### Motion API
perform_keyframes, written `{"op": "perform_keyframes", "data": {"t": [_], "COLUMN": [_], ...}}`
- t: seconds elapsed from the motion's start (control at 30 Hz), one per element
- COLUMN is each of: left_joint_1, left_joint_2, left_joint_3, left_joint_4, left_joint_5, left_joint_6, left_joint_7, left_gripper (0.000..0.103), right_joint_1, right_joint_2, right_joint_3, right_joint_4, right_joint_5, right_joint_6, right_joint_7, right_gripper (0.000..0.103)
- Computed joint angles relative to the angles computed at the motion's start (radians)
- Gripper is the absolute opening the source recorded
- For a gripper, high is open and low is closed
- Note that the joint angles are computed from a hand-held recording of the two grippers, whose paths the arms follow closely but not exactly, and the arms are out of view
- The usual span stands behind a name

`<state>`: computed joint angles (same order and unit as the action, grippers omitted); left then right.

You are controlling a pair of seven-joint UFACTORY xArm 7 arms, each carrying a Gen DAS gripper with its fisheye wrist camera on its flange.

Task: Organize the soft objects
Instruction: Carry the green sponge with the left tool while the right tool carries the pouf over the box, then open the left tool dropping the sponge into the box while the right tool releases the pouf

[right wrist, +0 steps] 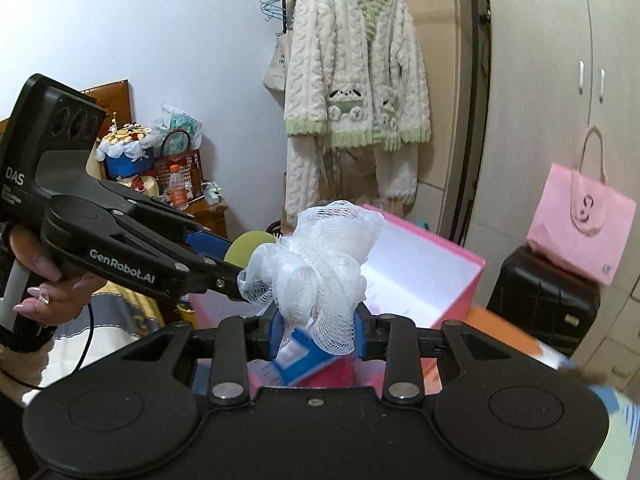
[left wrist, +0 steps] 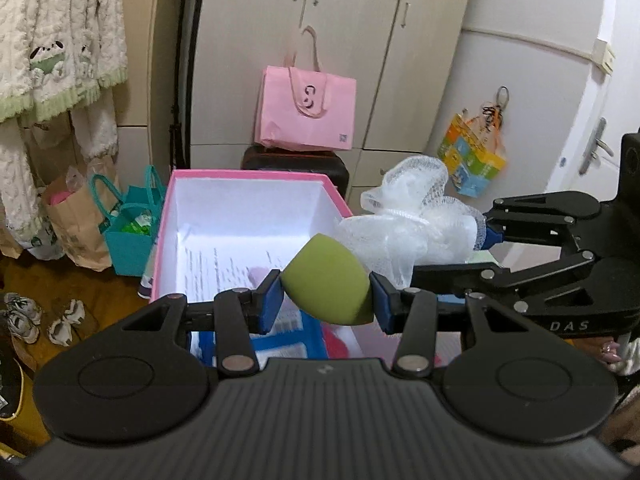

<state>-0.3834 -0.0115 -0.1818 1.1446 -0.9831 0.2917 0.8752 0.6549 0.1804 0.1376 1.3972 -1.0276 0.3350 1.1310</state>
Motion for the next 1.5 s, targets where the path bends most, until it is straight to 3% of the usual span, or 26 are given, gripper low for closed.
{"op": "perform_keyframes", "data": {"t": [0.13, 0.27, 0.4, 0.53, 0.7, 0.83, 1.03, 1.33, 1.5], "left_joint_1": [0.007, -0.012, -0.034, -0.047, -0.014, 0.025, 0.039, 0.086, 0.105], "left_joint_2": [0.081, 0.168, 0.254, 0.298, 0.327, 0.34, 0.323, 0.218, 0.134], "left_joint_3": [-0.009, 0.01, 0.057, 0.086, 0.054, 0.012, -0.002, -0.041, -0.058], "left_joint_4": [0.067, 0.111, 0.197, 0.239, 0.282, 0.302, 0.278, 0.165, 0.103], "left_joint_5": [0.082, 0.379, 0.598, 0.767, 0.867, 0.884, 0.891, 0.787, 0.664], "left_joint_6": [-0.047, -0.127, -0.064, -0.015, 0.058, 0.099, 0.08, 0.015, 0.025], "left_joint_7": [-0.055, -0.276, -0.457, -0.563, -0.614, -0.619, -0.631, -0.552, -0.446], "left_gripper": [0.045, 0.045, 0.045, 0.045, 0.046, 0.048, 0.053, 0.061, 0.063], "right_joint_1": [-0.011, -0.004, 0.008, 0.029, 0.057, 0.063, 0.079, 0.076, 0.072], "right_joint_2": [0.06, 0.136, 0.225, 0.29, 0.34, 0.347, 0.362, 0.25, 0.193], "right_joint_3": [-0.015, -0.036, -0.061, -0.081, -0.104, -0.11, -0.124, -0.135, -0.125], "right_joint_4": [0.074, 0.161, 0.259, 0.337, 0.41, 0.417, 0.433, 0.264, 0.202], "right_joint_5": [0.045, 0.125, 0.225, 0.302, 0.36, 0.393, 0.406, 0.346, 0.293], "right_joint_6": [0.002, 0.051, 0.138, 0.215, 0.3, 0.311, 0.322, 0.182, 0.162], "right_joint_7": [-0.077, -0.198, -0.332, -0.447, -0.53, -0.567, -0.591, -0.448, -0.363], "right_gripper": [0.038, 0.038, 0.038, 0.038, 0.038, 0.039, 0.05, 0.057, 0.068]}}
